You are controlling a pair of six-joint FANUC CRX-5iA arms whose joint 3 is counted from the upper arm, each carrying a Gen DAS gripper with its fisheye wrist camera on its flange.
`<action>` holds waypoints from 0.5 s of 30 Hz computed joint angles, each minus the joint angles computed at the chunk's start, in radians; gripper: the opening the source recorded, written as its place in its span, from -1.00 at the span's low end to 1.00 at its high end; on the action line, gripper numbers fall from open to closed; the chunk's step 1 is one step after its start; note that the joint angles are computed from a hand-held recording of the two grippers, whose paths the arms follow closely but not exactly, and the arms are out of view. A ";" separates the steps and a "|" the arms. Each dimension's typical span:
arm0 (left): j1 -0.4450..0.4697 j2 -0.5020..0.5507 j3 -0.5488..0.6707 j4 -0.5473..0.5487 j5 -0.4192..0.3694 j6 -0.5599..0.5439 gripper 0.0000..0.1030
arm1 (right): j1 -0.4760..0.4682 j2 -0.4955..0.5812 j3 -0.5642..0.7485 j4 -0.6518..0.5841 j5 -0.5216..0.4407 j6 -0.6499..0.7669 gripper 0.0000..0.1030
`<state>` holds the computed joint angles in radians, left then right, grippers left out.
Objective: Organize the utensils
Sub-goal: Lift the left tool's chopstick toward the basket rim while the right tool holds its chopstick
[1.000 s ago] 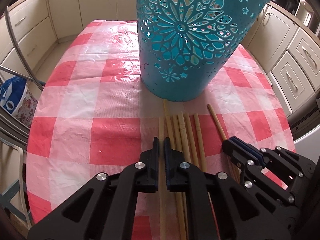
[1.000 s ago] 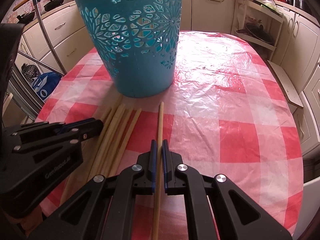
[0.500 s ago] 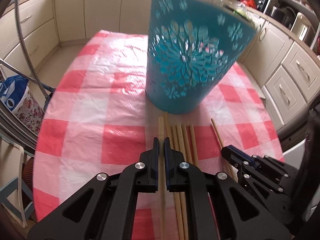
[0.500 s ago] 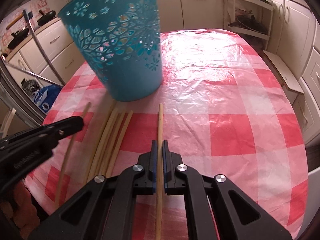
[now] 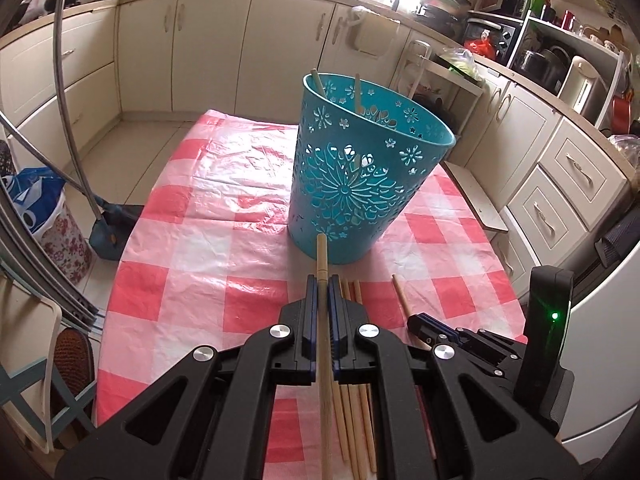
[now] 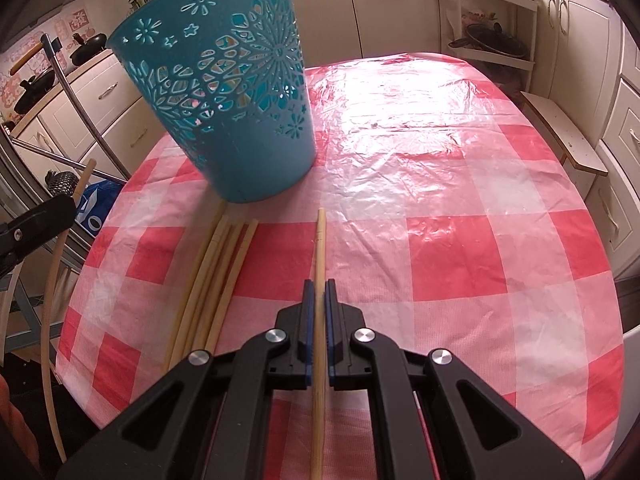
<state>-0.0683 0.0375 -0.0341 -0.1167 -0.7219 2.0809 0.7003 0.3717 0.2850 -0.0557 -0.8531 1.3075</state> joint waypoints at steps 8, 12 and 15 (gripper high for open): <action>0.010 -0.001 -0.011 0.021 0.021 -0.014 -0.91 | 0.012 0.008 0.003 0.031 0.002 -0.009 -0.89; 0.007 -0.002 -0.008 0.011 0.025 -0.008 -0.91 | 0.014 0.011 0.003 0.036 0.005 -0.010 -0.89; 0.006 -0.001 -0.006 0.008 0.027 -0.007 -0.91 | 0.015 0.011 0.002 0.037 0.008 -0.009 -0.89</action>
<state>-0.0626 0.0364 -0.0397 -0.1089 -0.6952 2.0742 0.7151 0.3825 0.2873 -0.0191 -0.8449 1.2985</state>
